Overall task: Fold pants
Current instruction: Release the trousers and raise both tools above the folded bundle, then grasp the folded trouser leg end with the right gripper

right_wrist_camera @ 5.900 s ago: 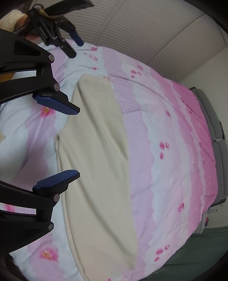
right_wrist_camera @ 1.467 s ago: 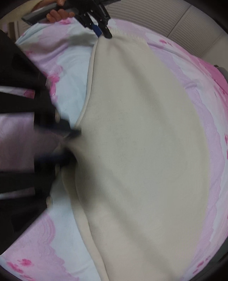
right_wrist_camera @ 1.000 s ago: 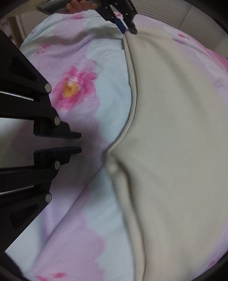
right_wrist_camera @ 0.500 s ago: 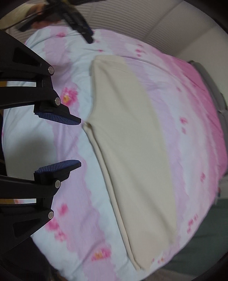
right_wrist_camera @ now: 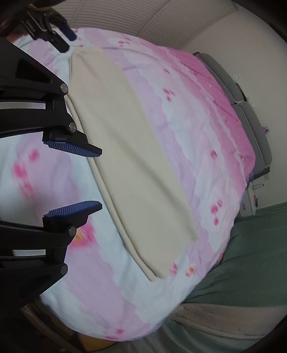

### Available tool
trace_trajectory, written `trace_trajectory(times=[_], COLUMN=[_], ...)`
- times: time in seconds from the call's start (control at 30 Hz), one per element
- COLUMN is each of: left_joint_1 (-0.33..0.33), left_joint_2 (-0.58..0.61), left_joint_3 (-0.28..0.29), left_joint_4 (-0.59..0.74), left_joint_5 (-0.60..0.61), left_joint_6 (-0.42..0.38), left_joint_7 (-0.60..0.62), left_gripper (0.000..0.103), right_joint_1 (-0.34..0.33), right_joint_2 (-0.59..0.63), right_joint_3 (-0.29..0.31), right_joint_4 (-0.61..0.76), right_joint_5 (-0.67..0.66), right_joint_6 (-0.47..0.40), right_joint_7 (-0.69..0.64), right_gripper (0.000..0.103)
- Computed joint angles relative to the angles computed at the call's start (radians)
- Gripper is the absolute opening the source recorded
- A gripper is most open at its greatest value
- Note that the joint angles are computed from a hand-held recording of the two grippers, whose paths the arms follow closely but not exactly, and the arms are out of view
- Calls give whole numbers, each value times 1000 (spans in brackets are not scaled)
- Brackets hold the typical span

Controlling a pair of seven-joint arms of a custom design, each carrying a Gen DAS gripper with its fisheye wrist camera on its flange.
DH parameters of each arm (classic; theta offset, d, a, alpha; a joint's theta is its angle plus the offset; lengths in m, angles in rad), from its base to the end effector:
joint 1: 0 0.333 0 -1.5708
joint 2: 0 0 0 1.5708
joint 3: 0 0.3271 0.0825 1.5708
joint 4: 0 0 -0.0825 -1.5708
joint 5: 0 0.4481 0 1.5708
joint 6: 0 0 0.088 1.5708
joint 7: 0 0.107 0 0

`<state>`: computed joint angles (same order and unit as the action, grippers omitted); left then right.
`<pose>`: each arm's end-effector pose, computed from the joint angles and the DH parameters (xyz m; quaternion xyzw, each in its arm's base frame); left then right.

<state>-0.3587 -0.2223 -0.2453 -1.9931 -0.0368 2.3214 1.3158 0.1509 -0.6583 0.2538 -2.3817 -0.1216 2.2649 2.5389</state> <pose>0.4843 -0.3490 0.6127 -0.5558 0.7866 -0.2484 0.1033 0.4141 0.1935 0.5997 -0.4803 0.8287 -0.1602 0.2386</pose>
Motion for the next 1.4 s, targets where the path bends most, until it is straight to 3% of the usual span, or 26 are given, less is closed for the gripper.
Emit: trace_trajectory(times=[0.1, 0.23, 0.37, 0.5, 0.67, 0.87, 0.93, 1.0, 1.2, 1.4], left_joint_1=[-13, -63, -142, -197, -233, -257, -264, -270, -281, -296], left_joint_2=[96, 276, 439, 549, 586, 607, 618, 627, 649, 677], left_joint_3=[-55, -98, -98, -86, -78, -78, -78, -76, -71, -64], left_joint_4=[92, 283, 477, 612, 662, 683, 697, 709, 740, 779], left_joint_5=[72, 199, 342, 358, 335, 322, 318, 316, 314, 323], left_joint_6=[-36, -107, -220, -300, -352, -380, -384, -387, -387, -408], left_joint_7=[-118, -257, -333, -334, -324, -314, -312, -312, -307, -291], left_gripper=[89, 89, 89, 89, 89, 89, 89, 89, 89, 89], right_joint_1=[-31, -113, -179, -213, -229, -238, -240, -237, -249, -249], right_joint_2=[-45, -56, -10, 87, 211, 331, 343, 333, 226, 299], right_joint_3=[-86, -153, -208, -240, -272, -270, -262, -266, -280, -286], right_joint_4=[-65, -106, -125, -111, -77, -11, 2, -5, -56, -22], right_joint_5=[-6, 2, 41, 92, 168, 151, 112, 104, 127, 137], right_joint_6=[17, 27, 69, 113, 158, 116, 107, 119, 151, 104], right_joint_7=[-105, -200, -278, -340, -390, -406, -411, -414, -420, -511], right_gripper=[43, 43, 43, 43, 42, 40, 14, 9, 7, 7])
